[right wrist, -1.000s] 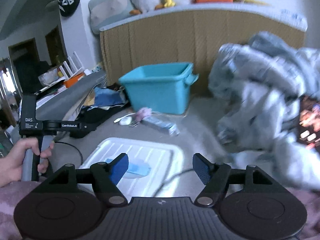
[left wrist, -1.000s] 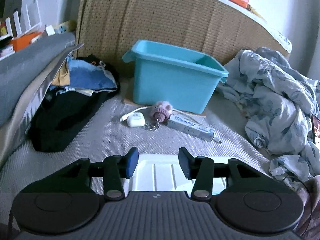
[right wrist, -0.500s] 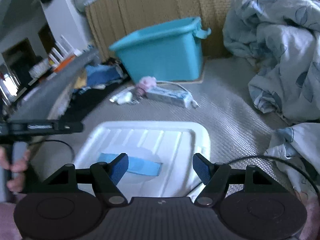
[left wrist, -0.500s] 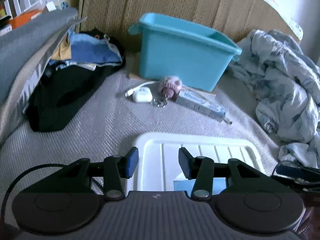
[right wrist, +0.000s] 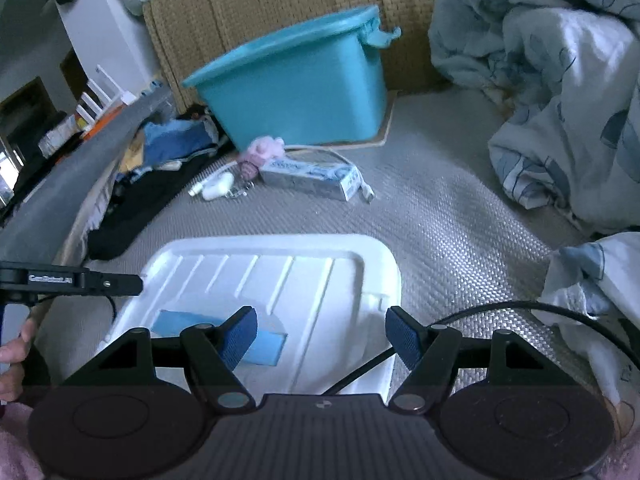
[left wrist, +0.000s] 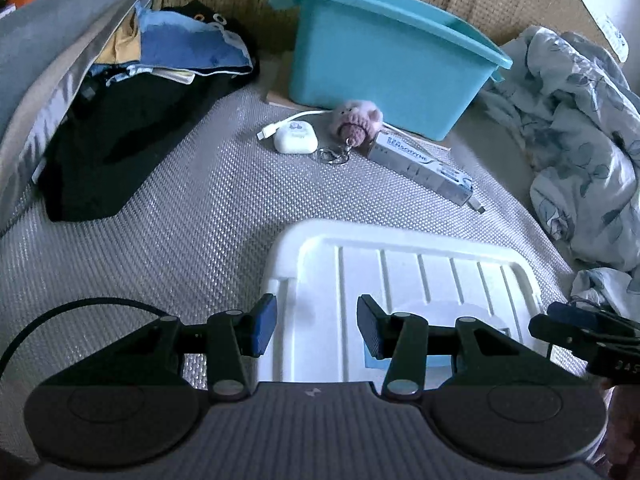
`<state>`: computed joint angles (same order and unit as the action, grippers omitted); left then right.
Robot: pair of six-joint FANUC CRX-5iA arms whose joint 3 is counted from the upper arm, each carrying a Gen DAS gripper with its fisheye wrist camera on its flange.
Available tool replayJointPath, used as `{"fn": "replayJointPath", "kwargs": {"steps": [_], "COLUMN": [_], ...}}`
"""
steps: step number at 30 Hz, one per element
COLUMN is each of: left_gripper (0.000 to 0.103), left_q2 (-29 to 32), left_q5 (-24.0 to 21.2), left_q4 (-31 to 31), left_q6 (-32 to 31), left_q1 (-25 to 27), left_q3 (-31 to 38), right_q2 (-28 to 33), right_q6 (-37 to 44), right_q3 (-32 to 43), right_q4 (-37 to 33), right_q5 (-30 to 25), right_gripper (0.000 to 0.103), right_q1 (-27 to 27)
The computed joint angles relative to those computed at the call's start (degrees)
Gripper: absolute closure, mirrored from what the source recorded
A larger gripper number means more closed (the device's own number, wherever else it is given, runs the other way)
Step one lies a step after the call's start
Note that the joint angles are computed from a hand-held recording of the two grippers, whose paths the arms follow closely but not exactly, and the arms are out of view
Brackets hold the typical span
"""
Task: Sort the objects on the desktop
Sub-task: 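Close the right gripper on the lid edge while the left gripper grips the lid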
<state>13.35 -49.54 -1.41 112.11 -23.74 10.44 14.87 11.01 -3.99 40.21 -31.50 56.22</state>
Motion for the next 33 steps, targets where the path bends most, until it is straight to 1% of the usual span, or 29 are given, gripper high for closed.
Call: {"fn": "replayJointPath", "kwargs": {"steps": [4, 6, 9, 14, 17, 20, 22, 25, 30, 33], "left_gripper": [0.054, 0.053, 0.053, 0.053, 0.053, 0.053, 0.051, 0.046, 0.046, 0.050], "left_q2": [0.7, 0.9, 1.3, 1.6, 2.0, 2.7, 2.9, 3.2, 3.5, 3.4], "left_q5": [-1.1, -1.3, -2.3, -3.9, -4.8, -5.6, -5.9, -6.2, -7.0, -6.7], "left_q4": [0.3, -0.5, -2.1, -3.1, -3.0, -2.5, -2.2, -1.1, -1.7, -1.7], "left_q6": [-0.1, 0.6, 2.6, 3.2, 3.0, 2.3, 2.2, 1.9, 1.9, 0.8], "left_q1": [0.2, 0.0, -0.3, -0.5, -0.6, -0.5, -0.4, 0.0, -0.3, -0.6], "left_q3": [0.6, 0.9, 1.8, 2.7, 3.2, 3.7, 3.9, 3.9, 4.6, 4.5], "right_q2": [0.9, 0.2, 0.2, 0.0, 0.2, 0.8, 0.8, 1.6, 2.1, 2.3], "right_q6": [2.1, 1.6, 7.2, 7.1, 7.2, 7.7, 9.2, 10.0, 8.8, 8.7], "right_q3": [2.3, 1.2, 3.1, 2.4, 2.3, 2.6, 2.8, 4.0, 4.0, 4.1], "right_q4": [-2.9, -3.3, -9.4, -8.9, -8.2, -7.6, -9.0, -9.3, -7.1, -6.7], "right_q5": [-4.1, -3.4, -5.4, -5.4, -5.0, -4.8, -3.4, -4.3, -5.2, -5.7], "right_gripper": [0.028, 0.028, 0.028, 0.027, 0.022, 0.020, 0.020, 0.020, 0.020, 0.020], "right_q1": [0.2, -0.2, -0.4, -0.1, 0.2, 0.6, 0.5, 0.8, 1.2, 1.4]}}
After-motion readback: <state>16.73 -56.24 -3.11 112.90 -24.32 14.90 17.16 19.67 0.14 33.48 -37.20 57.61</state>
